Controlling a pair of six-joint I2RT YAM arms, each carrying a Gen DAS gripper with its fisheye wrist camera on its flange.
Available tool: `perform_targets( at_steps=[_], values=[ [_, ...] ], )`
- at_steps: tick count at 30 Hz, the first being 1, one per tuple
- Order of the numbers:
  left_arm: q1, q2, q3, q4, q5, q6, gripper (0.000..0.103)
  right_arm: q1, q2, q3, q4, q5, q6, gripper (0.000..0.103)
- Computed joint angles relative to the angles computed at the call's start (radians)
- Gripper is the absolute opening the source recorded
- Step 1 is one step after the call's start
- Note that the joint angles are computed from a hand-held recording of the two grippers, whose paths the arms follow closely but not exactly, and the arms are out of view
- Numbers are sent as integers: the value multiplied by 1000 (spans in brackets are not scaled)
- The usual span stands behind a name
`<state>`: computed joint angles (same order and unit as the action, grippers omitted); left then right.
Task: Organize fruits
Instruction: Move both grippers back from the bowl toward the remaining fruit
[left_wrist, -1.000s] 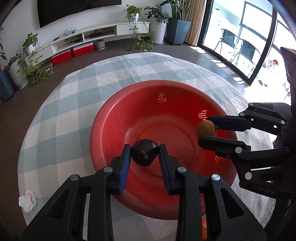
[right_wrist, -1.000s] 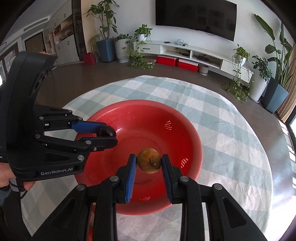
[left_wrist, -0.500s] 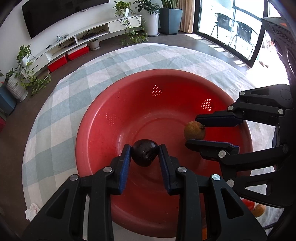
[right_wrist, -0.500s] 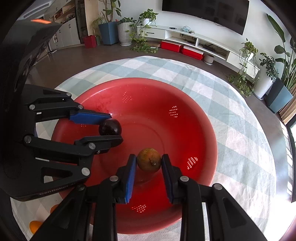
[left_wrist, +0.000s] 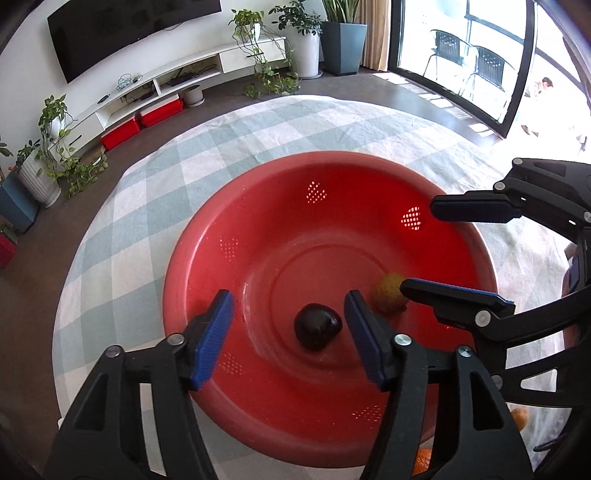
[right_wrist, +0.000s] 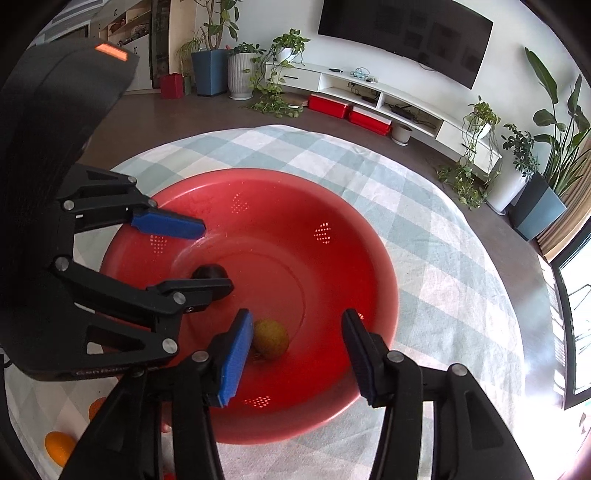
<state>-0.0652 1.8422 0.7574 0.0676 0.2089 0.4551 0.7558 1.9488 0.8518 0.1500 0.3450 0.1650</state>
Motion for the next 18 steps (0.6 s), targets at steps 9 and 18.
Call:
perform_targets(
  at_steps=[9, 18],
  values=[
    [114, -386, -212, -36, 152, -1, 80, 62, -356, -337, 210, 47, 104, 75],
    [507, -1088, -512, -378, 573, 167, 103, 246, -738, -737, 481, 138, 351, 103]
  ],
)
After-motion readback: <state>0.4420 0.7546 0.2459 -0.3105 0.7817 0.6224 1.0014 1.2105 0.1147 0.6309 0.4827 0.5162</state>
